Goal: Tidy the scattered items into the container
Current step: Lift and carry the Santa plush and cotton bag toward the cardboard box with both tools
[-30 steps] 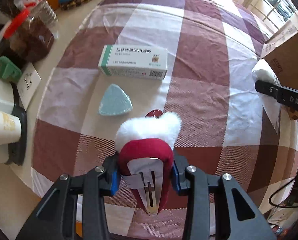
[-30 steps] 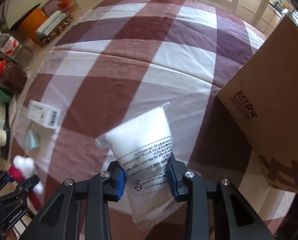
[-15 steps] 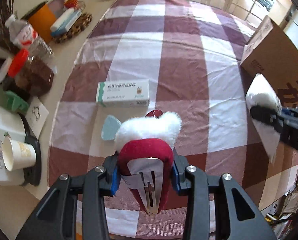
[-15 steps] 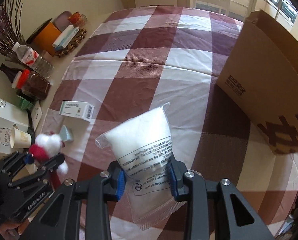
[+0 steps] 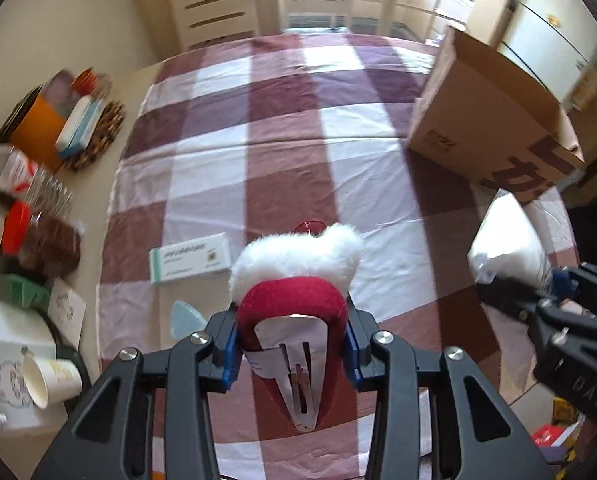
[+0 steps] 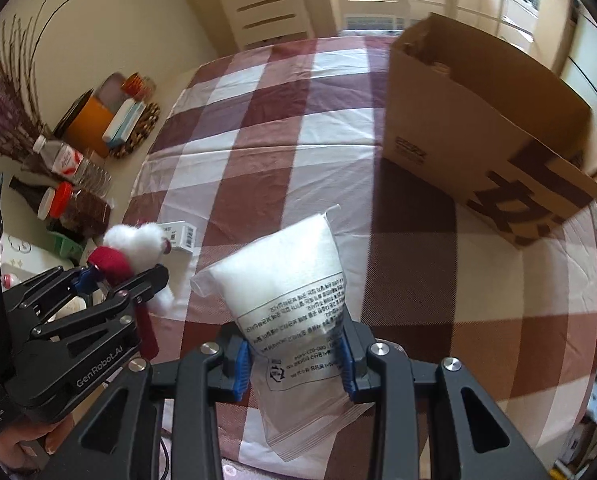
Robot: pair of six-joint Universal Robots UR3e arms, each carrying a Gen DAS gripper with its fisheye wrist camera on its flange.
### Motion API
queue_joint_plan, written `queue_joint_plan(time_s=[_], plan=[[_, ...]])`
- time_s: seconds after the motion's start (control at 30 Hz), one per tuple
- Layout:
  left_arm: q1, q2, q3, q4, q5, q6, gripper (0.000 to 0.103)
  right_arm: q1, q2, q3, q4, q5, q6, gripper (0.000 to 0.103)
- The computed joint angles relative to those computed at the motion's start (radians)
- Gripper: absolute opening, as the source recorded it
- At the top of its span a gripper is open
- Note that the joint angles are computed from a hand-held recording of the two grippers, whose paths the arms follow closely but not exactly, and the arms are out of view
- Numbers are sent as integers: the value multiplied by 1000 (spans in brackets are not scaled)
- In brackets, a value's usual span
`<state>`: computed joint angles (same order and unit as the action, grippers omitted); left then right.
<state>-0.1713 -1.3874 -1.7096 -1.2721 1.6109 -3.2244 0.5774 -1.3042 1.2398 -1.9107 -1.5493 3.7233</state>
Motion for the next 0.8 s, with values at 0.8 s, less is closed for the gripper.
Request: queue_joint_plan(time_s=[0.8], plan=[[-216, -254, 295, -30, -62, 59, 40, -39, -301, 278, 22, -136, 202, 35]])
